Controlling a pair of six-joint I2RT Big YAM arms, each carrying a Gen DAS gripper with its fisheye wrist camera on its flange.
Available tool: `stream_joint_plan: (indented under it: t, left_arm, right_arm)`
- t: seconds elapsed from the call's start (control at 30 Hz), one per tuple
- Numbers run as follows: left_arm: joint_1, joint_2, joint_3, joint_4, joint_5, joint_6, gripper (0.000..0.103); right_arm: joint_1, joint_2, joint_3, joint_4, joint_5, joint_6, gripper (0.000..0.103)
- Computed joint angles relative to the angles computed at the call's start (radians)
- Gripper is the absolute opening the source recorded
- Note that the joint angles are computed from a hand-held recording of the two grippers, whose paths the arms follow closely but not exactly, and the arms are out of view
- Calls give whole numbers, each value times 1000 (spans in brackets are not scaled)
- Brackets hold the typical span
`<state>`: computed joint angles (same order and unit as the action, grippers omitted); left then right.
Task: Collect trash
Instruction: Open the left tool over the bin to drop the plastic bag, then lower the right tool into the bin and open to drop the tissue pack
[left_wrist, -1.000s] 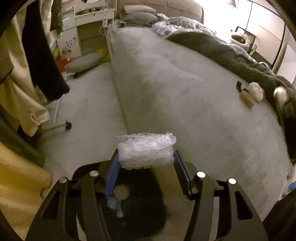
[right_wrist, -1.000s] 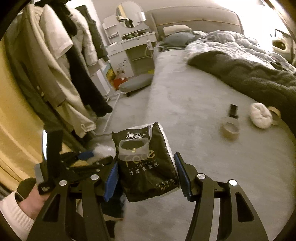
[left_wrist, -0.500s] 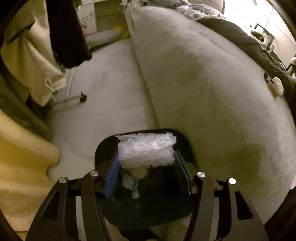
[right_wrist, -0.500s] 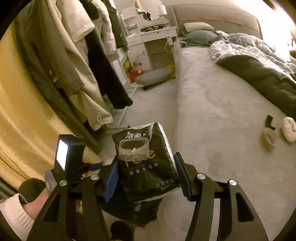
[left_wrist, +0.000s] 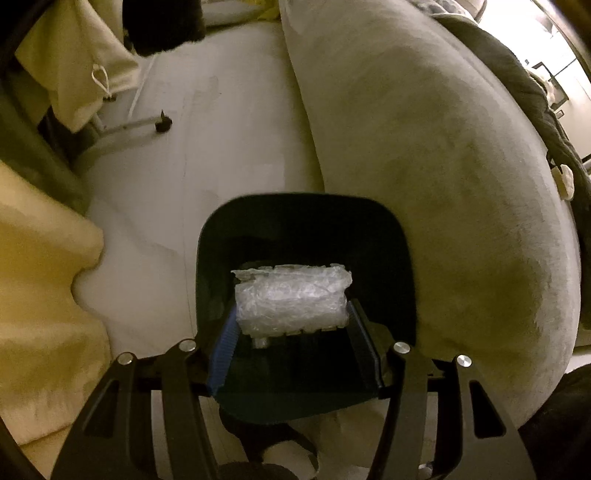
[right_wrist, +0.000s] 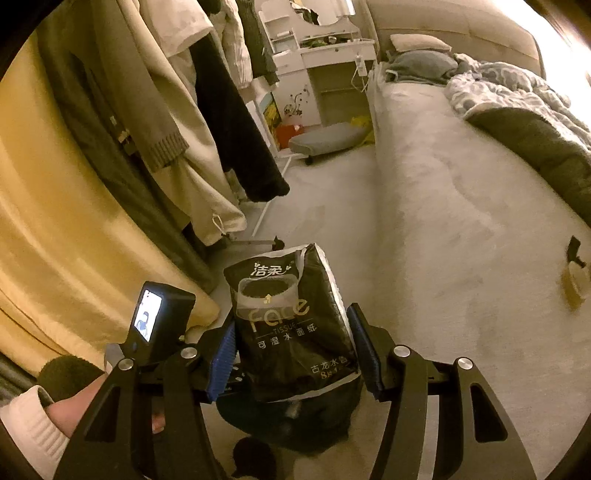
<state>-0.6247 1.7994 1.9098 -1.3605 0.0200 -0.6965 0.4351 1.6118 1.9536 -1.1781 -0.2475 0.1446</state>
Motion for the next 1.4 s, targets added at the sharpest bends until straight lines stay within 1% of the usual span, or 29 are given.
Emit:
stream_joint_plan:
  t: [0.1, 0.17, 0.23, 0.3, 0.37, 0.47, 0.67, 0.83, 0.93, 1.0, 1.1, 1.13, 1.17, 1.23, 1.27, 1.33, 1.37, 1.4]
  left_arm:
    - [4, -10, -20, -2, 21, 0, 61]
    - [8, -18, -34, -4, 28, 4, 68]
    - [13, -29, -50, -3, 31, 7, 72]
    - [19, -43, -69, 2, 29, 9, 73]
    - [24, -59, -87, 7, 27, 5, 77]
    - [24, -72, -95, -1, 16, 9, 78]
    - [31, -125, -137, -7, -29, 24, 78]
    - [23, -174, -161, 2, -86, 69, 78]
    - [21, -198, -173, 9, -123, 83, 78]
    - [24, -212, -181, 16, -133, 95, 78]
    - [19, -239, -197, 31, -185, 113, 76]
    - [15, -248, -203, 42, -214, 118, 74]
    - [10, -262, -211, 53, -260, 125, 73]
    - [6, -279, -220, 71, -307, 126, 73]
    - [1, -298, -235, 99, -352, 132, 73]
    - [-4, -317, -245, 128, -409, 149, 73]
    - [-8, -330, -253, 158, -440, 159, 73]
    - [-12, -340, -260, 180, -456, 164, 73]
  right_arm:
    - [7, 18, 14, -17, -5, 10, 58]
    - [11, 29, 21, -24, -10, 14, 58]
    - [18, 42, 28, -34, -11, 18, 58]
    - [21, 53, 32, -42, -21, 27, 58]
    - [21, 61, 34, -48, -35, 43, 58]
    - [26, 80, 46, -62, -40, 62, 58]
    - [50, 120, 64, -105, -19, 46, 58]
    - [68, 155, 64, -132, -2, 31, 58]
    - [81, 182, 68, -147, 14, 24, 58]
    - [92, 203, 72, -159, 26, 17, 58]
    - [103, 229, 79, -177, 44, 6, 58]
    - [109, 242, 82, -184, 49, -2, 58]
    - [113, 250, 84, -188, 54, -8, 58]
    - [123, 265, 85, -195, 66, -18, 58]
    - [125, 269, 86, -195, 67, -21, 58]
    - [131, 276, 81, -188, 68, -29, 58]
    - [134, 281, 80, -190, 72, -34, 58]
    - [135, 283, 79, -193, 74, -36, 58]
